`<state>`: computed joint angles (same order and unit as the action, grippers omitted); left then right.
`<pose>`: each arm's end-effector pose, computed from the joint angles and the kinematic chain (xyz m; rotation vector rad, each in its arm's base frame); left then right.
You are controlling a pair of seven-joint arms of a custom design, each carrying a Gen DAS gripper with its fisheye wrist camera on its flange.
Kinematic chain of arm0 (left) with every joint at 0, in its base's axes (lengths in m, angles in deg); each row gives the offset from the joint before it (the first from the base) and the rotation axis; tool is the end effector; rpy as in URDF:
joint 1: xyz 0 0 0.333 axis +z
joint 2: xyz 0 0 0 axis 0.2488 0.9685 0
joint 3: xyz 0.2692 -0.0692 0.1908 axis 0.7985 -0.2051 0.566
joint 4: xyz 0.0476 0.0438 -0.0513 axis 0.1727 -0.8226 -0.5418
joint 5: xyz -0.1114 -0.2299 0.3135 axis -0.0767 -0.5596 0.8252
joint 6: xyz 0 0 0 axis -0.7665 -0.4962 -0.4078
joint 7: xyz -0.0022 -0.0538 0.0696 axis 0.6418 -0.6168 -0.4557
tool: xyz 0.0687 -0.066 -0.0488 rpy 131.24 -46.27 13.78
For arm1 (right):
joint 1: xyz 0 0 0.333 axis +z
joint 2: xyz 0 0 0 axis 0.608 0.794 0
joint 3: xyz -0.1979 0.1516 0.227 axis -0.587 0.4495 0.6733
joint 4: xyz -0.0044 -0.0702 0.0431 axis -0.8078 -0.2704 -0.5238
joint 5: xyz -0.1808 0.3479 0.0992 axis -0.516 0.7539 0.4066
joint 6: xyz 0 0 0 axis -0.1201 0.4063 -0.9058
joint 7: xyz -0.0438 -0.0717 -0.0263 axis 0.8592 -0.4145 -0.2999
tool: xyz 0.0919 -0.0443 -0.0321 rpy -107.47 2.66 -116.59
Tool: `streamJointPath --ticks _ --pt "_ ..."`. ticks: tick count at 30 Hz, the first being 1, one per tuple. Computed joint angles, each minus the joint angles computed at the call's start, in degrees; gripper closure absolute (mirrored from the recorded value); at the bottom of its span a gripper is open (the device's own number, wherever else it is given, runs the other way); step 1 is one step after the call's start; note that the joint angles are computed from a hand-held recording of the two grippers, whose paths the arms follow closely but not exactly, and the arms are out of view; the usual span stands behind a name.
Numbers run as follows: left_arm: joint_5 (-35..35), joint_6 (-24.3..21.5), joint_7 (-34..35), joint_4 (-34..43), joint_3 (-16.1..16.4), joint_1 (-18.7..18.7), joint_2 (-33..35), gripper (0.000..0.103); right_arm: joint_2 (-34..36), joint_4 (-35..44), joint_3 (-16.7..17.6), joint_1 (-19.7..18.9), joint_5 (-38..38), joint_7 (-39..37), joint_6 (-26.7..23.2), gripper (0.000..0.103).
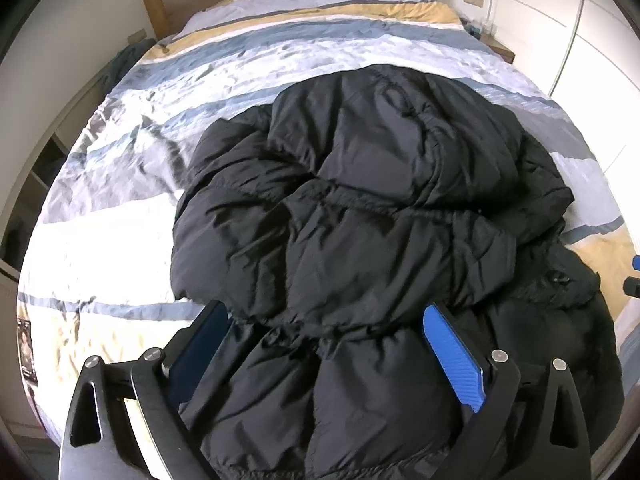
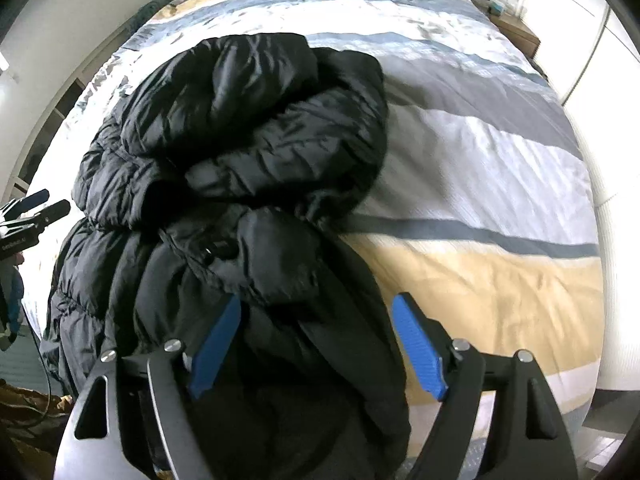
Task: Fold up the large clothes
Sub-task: 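Grasp the coat's other side with both grippers and lift it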
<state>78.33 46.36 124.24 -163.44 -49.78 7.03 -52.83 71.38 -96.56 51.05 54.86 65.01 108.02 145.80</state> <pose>0.6031 -0.1651 0.5653 -1.9707 1.8517 -0.3928 0.6788 0.2779 0.5778 -2.2707 1.6147 -0.1734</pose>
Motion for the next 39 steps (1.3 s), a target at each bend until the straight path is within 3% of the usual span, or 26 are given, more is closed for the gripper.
streamJointPath --ticks 13,27,39 --pt "-6.23 0.58 1.90 -13.90 1.25 5.53 -10.72 0.002 -8.36 -12.13 -0.97 -2.41 1.29 0.94 -0.78 0.025" --pt "-12.90 -0.29 3.16 -26.77 1.81 11.63 -21.00 0.002 -13.96 -26.11 -1.72 -5.89 12.35 1.97 -1.55 0.024" --pt "-27.60 0.29 9.31 -37.35 5.12 12.46 -26.42 0.002 -15.37 -35.67 -1.85 -7.34 22.57 2.38 2.47 0.020"
